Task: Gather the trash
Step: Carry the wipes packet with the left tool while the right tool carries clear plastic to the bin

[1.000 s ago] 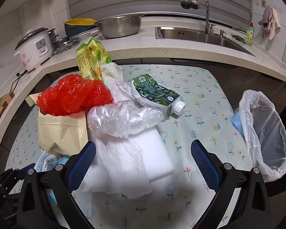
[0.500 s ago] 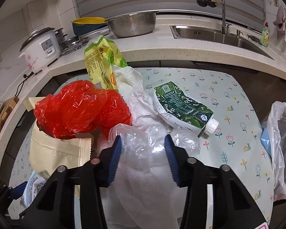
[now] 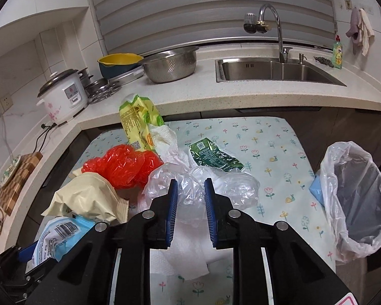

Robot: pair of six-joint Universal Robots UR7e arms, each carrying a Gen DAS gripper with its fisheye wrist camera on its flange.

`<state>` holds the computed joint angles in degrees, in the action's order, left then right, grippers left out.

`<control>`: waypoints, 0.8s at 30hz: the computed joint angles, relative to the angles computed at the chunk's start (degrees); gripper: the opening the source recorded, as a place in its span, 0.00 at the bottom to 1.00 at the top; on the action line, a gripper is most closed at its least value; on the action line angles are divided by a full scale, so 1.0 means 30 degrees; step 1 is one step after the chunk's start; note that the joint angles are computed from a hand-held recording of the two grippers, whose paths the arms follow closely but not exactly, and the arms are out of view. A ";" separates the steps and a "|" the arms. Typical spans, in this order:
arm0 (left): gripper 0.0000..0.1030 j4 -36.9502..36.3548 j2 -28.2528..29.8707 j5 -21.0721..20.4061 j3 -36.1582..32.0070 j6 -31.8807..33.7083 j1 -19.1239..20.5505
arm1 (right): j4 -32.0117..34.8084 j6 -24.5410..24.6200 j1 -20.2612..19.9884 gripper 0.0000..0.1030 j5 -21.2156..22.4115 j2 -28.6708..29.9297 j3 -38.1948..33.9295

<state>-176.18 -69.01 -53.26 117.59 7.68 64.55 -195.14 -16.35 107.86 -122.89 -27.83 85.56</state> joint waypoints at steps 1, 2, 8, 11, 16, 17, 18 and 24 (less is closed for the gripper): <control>0.59 -0.0069 -0.0088 -0.0012 0.0107 0.0013 -0.0189 | -0.0325 -0.0069 0.0028 0.19 -0.0028 -0.0280 0.0373; 0.59 -0.0155 -0.0186 -0.0028 0.0249 -0.0013 -0.0395 | -0.0677 -0.0138 0.0083 0.19 -0.0105 -0.0538 0.0732; 0.59 -0.0646 -0.0514 -0.0148 0.1049 0.0081 -0.1746 | -0.2629 -0.0614 0.0251 0.19 -0.0551 -0.2064 0.2706; 0.59 -0.0806 -0.0455 -0.0335 0.1234 0.0075 -0.2401 | -0.3506 -0.0678 0.0142 0.19 -0.0819 -0.2833 0.3678; 0.59 -0.1202 0.0106 -0.0650 0.1115 0.0321 -0.3372 | -0.4763 -0.0680 -0.0160 0.19 -0.1164 -0.4074 0.5162; 0.59 -0.1252 0.0293 -0.0724 0.1024 0.0358 -0.3530 | -0.4931 -0.0687 -0.0195 0.19 -0.1235 -0.4246 0.5333; 0.59 -0.1310 0.0485 -0.0754 0.0949 0.0374 -0.3670 | -0.5185 -0.0750 -0.0261 0.19 -0.1336 -0.4434 0.5565; 0.59 -0.1533 0.1942 -0.1112 0.0181 0.0483 -0.4433 | -0.6218 -0.0770 -0.0806 0.19 -0.1718 -0.5466 0.6814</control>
<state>-180.78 -63.18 -56.60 118.13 9.13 51.25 -213.79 -18.66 105.44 -128.05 -44.23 106.01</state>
